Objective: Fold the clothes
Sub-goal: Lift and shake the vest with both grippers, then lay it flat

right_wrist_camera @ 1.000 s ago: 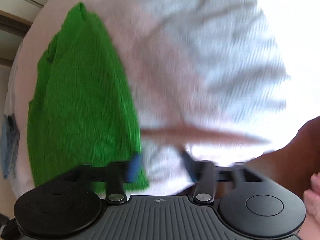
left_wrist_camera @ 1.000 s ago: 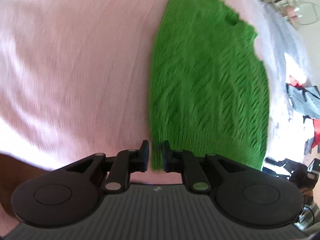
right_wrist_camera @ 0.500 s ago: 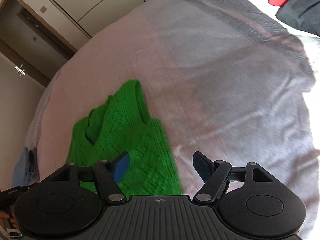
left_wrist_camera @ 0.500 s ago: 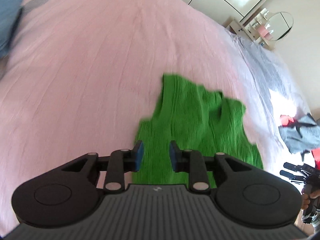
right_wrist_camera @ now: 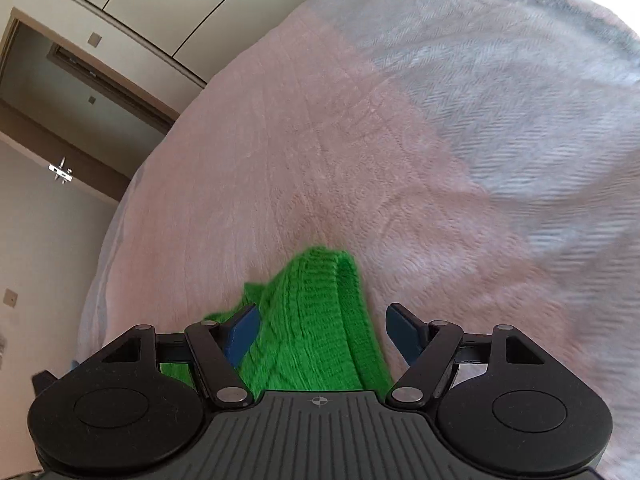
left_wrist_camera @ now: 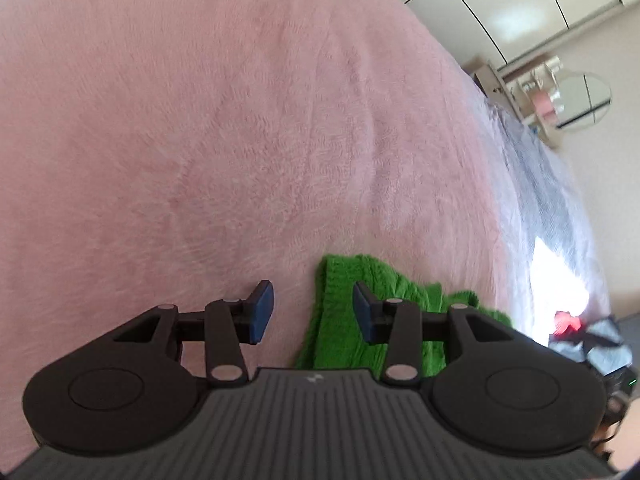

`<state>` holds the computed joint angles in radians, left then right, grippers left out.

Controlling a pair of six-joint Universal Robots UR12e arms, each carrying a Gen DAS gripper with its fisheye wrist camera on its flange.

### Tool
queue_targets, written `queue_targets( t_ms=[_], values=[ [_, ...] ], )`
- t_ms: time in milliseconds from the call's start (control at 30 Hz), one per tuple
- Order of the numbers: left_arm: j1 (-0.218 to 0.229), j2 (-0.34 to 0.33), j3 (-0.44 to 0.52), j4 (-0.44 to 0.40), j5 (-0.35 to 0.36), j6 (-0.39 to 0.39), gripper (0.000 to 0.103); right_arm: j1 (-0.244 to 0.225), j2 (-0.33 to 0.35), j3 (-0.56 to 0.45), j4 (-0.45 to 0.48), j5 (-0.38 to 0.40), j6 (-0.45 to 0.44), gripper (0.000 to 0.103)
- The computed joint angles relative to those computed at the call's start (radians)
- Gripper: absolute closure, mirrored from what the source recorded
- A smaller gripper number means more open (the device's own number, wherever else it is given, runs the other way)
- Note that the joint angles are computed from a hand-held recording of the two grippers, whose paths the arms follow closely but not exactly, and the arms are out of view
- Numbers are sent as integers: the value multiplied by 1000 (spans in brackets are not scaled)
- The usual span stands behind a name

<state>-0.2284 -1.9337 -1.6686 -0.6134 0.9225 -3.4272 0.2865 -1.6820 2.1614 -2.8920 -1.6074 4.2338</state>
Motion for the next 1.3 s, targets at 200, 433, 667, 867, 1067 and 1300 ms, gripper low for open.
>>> queue_targets(
  t_ms=[200,433,667,867,1067,1300],
  values=[
    [-14,-51,-3,138,-108,-136,91,-40,65,12,-104,79,75,87],
    [-24,38,-85,489,119,-120,93,-12,72,-36,-165,-1,-225,92],
    [-85,-40,54,125,328,125,89,-24,143,-110,110,-8,-211,90],
    [-32,-9,-5,265,213,76,72,7,100,-68,30,-113,-272,19],
    [-4,-28,3,181,111,133,73,-15,100,-65,30,-38,-410,41],
    [-35,-42,8,236,79,222,95,-10,146,-89,9,-28,-406,96]
  ],
)
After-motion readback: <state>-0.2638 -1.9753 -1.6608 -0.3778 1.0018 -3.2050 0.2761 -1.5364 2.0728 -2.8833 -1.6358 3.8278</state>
